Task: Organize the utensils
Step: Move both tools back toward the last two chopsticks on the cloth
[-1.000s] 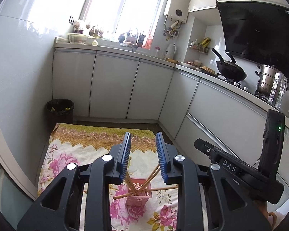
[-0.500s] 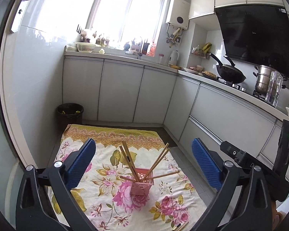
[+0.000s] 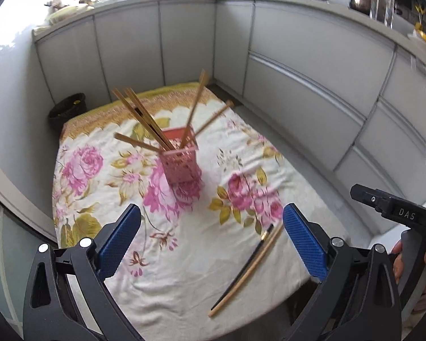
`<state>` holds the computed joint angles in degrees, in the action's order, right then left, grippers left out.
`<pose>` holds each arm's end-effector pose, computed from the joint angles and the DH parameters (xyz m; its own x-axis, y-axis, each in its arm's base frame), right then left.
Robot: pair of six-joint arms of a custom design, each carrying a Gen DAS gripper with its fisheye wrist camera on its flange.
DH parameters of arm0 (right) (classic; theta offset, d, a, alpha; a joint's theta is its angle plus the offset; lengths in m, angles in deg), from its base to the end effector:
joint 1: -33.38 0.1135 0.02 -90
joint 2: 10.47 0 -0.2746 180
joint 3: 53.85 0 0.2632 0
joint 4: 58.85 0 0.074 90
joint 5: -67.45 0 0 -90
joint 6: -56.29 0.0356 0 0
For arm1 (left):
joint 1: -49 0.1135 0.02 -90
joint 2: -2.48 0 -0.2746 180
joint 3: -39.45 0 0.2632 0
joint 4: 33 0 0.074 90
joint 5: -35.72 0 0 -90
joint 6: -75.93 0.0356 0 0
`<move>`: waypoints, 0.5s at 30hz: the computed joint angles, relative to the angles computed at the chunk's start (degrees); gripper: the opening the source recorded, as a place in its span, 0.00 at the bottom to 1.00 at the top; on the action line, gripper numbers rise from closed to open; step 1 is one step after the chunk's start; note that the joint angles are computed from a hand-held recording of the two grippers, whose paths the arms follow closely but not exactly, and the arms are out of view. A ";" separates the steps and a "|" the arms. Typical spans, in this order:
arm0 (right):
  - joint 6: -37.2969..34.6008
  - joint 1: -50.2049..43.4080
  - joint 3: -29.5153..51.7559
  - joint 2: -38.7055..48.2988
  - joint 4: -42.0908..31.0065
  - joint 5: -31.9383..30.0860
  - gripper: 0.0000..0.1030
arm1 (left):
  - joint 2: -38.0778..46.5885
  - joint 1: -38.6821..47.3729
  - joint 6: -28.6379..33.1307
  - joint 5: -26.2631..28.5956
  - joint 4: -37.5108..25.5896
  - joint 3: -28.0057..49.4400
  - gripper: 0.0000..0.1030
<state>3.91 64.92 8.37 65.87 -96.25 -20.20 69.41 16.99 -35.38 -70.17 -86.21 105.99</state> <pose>0.2382 0.1445 0.2303 -0.8342 0.2036 -0.5125 0.0105 0.9350 0.3544 0.2085 -0.1189 0.2772 -0.7711 0.0698 -0.6329 0.0986 0.9951 -0.0104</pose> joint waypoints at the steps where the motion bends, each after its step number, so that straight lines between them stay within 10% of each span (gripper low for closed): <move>1: 0.45 -1.07 -1.93 -0.36 -0.02 -1.57 0.93 | 2.52 -0.30 0.60 1.41 0.02 0.19 0.93; 7: 0.58 -4.29 -7.73 0.10 -0.20 -6.50 0.93 | 17.41 -2.37 3.78 3.83 0.72 3.27 0.90; 11: 0.03 -6.27 -8.03 1.24 -0.27 -10.05 0.93 | 29.99 0.63 5.98 13.62 -2.11 10.54 0.42; 15: -0.66 -9.18 -7.04 4.42 -0.64 -15.95 0.93 | 40.11 0.72 7.48 15.15 -3.82 16.89 0.36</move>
